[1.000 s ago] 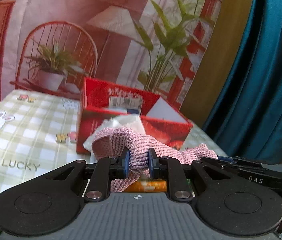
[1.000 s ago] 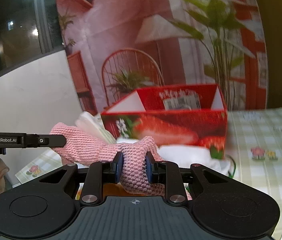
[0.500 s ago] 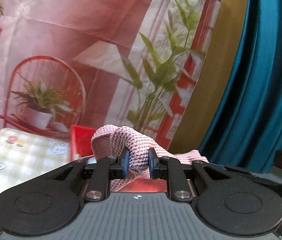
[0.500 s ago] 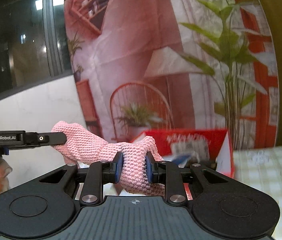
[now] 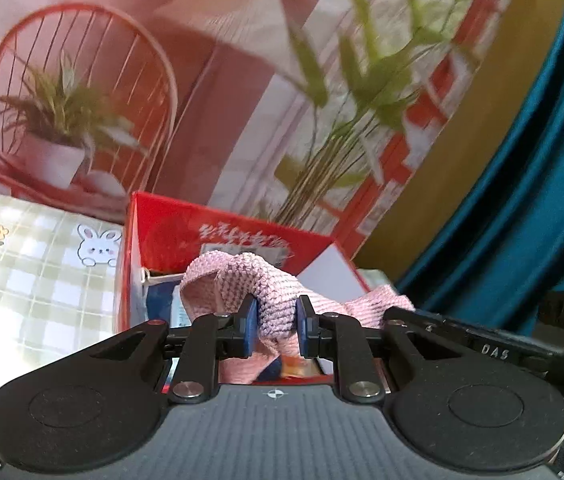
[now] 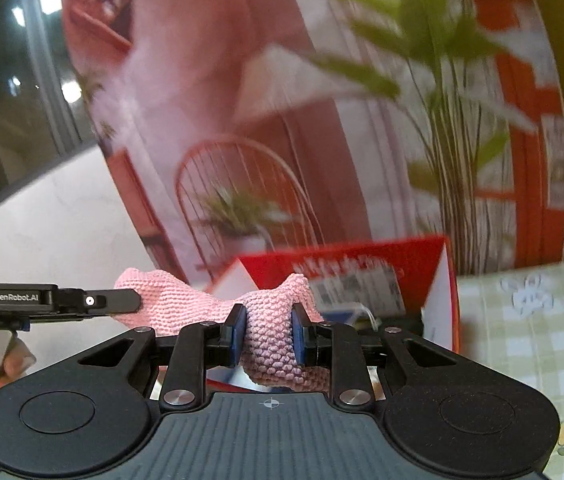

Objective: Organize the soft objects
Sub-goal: 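Lift the pink knitted cloth and carry it over the red box, then lower the pink cloth into the red box and open the right gripper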

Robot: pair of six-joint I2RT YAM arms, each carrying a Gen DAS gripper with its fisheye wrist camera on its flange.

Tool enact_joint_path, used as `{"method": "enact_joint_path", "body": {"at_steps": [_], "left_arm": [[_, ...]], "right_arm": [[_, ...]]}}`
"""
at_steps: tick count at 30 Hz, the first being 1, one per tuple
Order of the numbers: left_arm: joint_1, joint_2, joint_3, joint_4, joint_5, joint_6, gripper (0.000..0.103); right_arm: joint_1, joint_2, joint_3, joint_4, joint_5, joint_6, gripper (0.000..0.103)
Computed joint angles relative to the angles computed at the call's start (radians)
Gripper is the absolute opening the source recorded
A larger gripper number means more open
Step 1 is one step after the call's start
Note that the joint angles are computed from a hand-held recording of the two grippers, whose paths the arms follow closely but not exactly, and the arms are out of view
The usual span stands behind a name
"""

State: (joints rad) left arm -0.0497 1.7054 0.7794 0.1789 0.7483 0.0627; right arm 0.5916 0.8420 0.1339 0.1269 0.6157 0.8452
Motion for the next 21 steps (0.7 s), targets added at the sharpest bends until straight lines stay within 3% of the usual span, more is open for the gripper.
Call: {"method": "enact_joint_path", "body": {"at_steps": [5,10,16,21], "left_arm": [[-0.069,0.126,0.080,0.041,-0.092,-0.001,0.020],[-0.110,0.189,0.139,0.056,-0.162,0.007,0.020],[-0.133,0.269,0.262,-0.124,-0.226,0.106,0.020],[-0.119,0.292,0.279,-0.179,-0.183,0.121,0.020]], "right_arm": [[-0.206,0.155,-0.018,0.206,-0.170,-0.088,0.022],[-0.300,0.280,-0.015,0.346,-0.220,-0.147,0.022],[-0.350,0.472,0.101,0.246,-0.291,-0.230,0.022],[-0.389,0.541,0.165,0.132,-0.356,-0.217,0.022]]}}
